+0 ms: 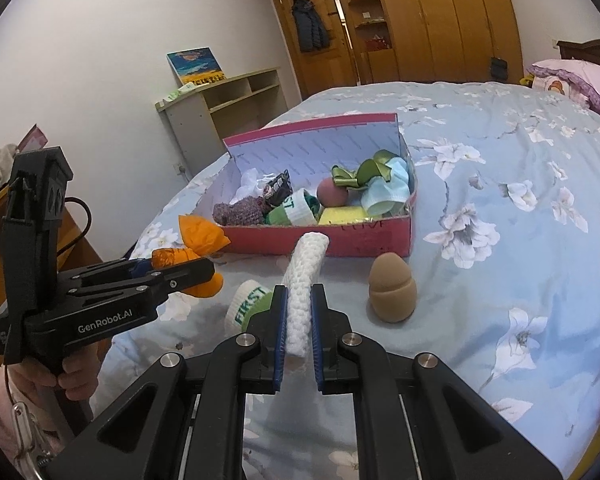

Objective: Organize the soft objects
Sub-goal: 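Carry the orange cloth and white towel over the pink box with both grippers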

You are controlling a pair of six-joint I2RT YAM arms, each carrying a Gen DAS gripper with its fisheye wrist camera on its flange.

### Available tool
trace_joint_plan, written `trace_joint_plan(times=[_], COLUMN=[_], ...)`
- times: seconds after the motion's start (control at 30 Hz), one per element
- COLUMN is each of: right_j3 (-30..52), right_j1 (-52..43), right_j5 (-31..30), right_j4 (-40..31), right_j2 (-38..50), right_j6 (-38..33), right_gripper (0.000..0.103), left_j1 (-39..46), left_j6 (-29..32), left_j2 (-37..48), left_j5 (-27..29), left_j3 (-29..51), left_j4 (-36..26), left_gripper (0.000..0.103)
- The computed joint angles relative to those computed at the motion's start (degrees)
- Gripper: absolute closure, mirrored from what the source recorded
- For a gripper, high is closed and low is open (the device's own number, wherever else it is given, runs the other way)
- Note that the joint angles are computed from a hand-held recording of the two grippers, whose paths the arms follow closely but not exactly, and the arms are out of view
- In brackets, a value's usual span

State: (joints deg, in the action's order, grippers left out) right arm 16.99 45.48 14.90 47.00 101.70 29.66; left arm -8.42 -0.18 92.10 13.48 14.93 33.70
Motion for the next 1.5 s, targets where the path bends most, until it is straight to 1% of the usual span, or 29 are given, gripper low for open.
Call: trace_joint_plan(times=[0.23,0.37,0.6,0.87,1.2,1.5], right_j3=[1.7,2.7,4.1,5.9,9.5,13.1], right_j1=[-1.2,-1.8,-2.6,-4.4,-6.8,-8.5], right_j5=[-0.8,-1.1,-1.7,-2.8,-4.6,-6.0], right_j4=[-1.7,-2.5,-3.5,-5.2,-7.5,-9.2], right_j2=[-0.9,-0.9,-0.5,-0.5,0.4,1.9], right_j6=[-1.4,-2.1,-2.7,-3.9,-5.8,-7.5], right_gripper=[0.091,0.091,0.091,0.091,0.091,0.091], left_j1=[3.5,6.0,7.3,7.3,6.7,7.2], left_j6=[1.1,1.9,3.4,3.4,3.8,4.0], left_j2=[-1.6,-1.1,3.2,8.9,16.1,21.3], left_j5=[0.5,0.6,-1.4,-2.3,-5.1,-6.0], left_j3=[2.0,4.1,10.1,16.8,26.4,31.1], left_j4=[-2.3,-3.4,-4.6,-5.6,-8.4,-9.2], left_gripper=[0.071,0.071,0.071,0.071,0.071,0.07])
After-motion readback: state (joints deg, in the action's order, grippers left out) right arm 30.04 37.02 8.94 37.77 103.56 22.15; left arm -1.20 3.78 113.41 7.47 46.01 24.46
